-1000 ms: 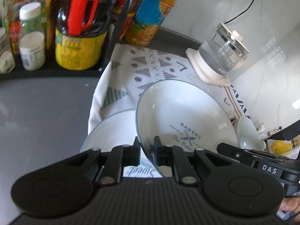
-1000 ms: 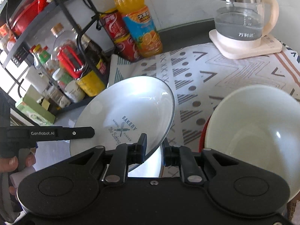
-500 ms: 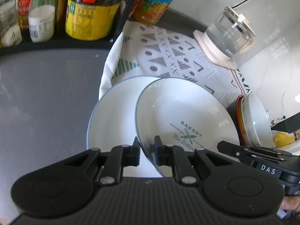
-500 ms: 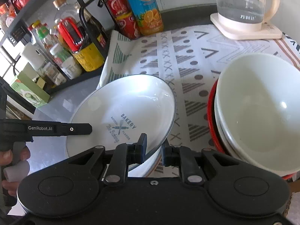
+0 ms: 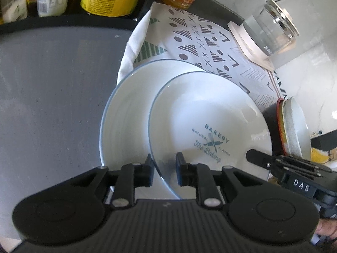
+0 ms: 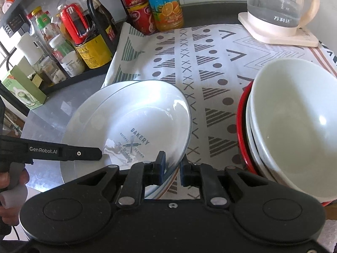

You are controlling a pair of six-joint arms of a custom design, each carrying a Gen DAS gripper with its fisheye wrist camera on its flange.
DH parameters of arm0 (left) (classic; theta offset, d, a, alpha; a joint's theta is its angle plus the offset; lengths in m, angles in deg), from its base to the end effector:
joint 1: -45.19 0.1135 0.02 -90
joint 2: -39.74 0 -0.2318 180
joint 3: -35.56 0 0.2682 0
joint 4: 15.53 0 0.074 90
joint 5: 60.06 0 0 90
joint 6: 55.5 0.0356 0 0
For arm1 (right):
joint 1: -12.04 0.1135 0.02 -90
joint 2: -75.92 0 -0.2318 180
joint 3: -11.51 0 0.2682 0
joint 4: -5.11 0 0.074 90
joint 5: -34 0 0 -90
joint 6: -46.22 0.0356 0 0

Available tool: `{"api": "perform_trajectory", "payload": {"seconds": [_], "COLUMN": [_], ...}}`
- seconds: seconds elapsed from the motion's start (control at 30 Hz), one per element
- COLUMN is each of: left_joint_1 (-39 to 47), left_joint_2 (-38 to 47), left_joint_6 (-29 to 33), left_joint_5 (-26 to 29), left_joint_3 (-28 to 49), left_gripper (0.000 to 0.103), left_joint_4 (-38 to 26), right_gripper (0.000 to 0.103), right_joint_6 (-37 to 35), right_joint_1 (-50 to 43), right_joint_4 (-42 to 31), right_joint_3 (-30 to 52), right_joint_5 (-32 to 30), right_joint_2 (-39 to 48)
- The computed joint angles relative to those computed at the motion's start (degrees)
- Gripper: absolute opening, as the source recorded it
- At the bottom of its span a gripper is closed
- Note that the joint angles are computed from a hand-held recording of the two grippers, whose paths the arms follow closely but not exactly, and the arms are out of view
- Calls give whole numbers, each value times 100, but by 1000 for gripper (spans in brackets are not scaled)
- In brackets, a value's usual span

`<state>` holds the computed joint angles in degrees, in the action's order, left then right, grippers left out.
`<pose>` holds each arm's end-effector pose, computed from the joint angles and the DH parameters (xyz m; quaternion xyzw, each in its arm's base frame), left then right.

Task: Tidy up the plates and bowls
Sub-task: 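Lower the 'BAKERY' plate onto the plate stack and open both grippers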

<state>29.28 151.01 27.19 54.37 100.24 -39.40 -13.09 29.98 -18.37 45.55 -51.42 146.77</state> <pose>0.3075 -0.1030 0.0344 0.1080 0.9578 -0.2376 0.1205 0.2035 0.0629 0.0767 0.1174 0.9587 0.0703 0.2493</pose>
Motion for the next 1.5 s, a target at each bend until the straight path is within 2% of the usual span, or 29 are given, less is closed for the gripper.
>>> {"api": "perform_trajectory", "payload": {"seconds": [0.1,0.17,0.23,0.37,0.53,0.77,0.9,0.97,1.1,1.13,1.33,1.47,1.5], "left_joint_1": [-42,-78,23,159,200,100,205,282,416,407,354,381,392], "left_joint_2": [-15,-136,-315,-698,-936,-529,-361,-358,-332,-339,-362,-323,-335], "left_joint_6": [137,259,309,365,475,302,300,326,278,274,374,517,507], "left_joint_5": [-204,-442,-447,-609,-863,-1220,-1134,-1050,-650,-617,-695,-697,-694], "left_joint_3": [119,129,84,-23,-253,-239,-184,-224,-197,-194,-152,77,125], "left_gripper": [19,24,34,45,66,66,61,54,32,30,29,30,34], "left_joint_4": [-234,-328,-338,-285,96,283,228,288,266,259,158,-239,-317], "right_gripper": [13,13,13,14,17,19,19,20,23,23,26,30,31], "right_joint_6": [-31,8,36,22,102,57,60,68,45,39,18,-41,-62], "right_joint_1": [-3,-6,-8,78,203,226,281,272,288,282,238,200,161], "right_joint_4": [12,25,52,-40,-66,26,14,25,59,69,10,-147,-159], "right_joint_3": [42,72,88,222,375,495,610,645,668,676,731,728,700], "right_joint_5": [34,68,71,210,369,363,420,415,422,415,350,303,262], "right_joint_2": [94,177,221,340,601,901,1082,1154,1211,1229,1227,959,854]}}
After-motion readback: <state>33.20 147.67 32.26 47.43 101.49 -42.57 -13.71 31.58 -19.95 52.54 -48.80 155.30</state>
